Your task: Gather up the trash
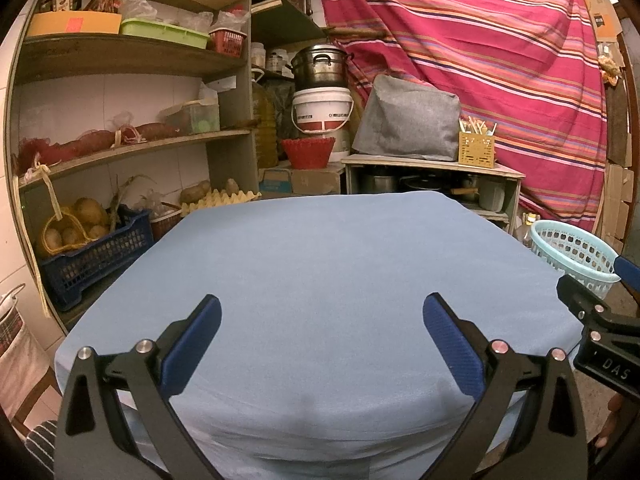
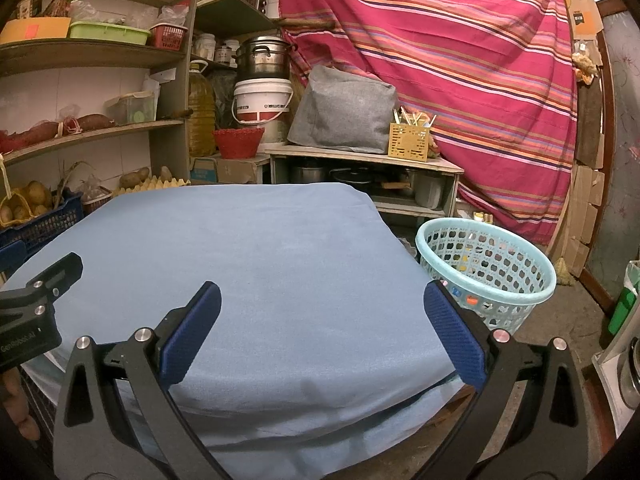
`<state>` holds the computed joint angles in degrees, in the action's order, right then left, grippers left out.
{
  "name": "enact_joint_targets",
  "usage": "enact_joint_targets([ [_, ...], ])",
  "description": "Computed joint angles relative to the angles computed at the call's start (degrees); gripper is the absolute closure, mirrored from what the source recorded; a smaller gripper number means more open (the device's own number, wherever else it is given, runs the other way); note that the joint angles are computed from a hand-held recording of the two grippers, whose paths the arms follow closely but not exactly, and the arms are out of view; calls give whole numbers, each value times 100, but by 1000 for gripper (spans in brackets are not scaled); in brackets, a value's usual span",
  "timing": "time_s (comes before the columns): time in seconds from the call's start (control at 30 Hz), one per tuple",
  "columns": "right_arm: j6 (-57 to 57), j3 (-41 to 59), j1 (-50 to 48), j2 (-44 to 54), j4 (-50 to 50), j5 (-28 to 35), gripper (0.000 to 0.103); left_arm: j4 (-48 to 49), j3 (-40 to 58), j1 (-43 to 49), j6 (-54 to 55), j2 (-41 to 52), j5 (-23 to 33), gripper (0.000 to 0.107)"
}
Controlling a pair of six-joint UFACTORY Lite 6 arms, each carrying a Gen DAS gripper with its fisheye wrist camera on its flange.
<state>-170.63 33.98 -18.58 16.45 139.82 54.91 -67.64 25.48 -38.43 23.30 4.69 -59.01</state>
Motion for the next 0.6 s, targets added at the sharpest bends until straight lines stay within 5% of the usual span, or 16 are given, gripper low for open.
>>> enact_joint_targets([
  [0.6,73,49,28,-28,-13,-65,4,165,-130,91,-76,-54,-126,8],
])
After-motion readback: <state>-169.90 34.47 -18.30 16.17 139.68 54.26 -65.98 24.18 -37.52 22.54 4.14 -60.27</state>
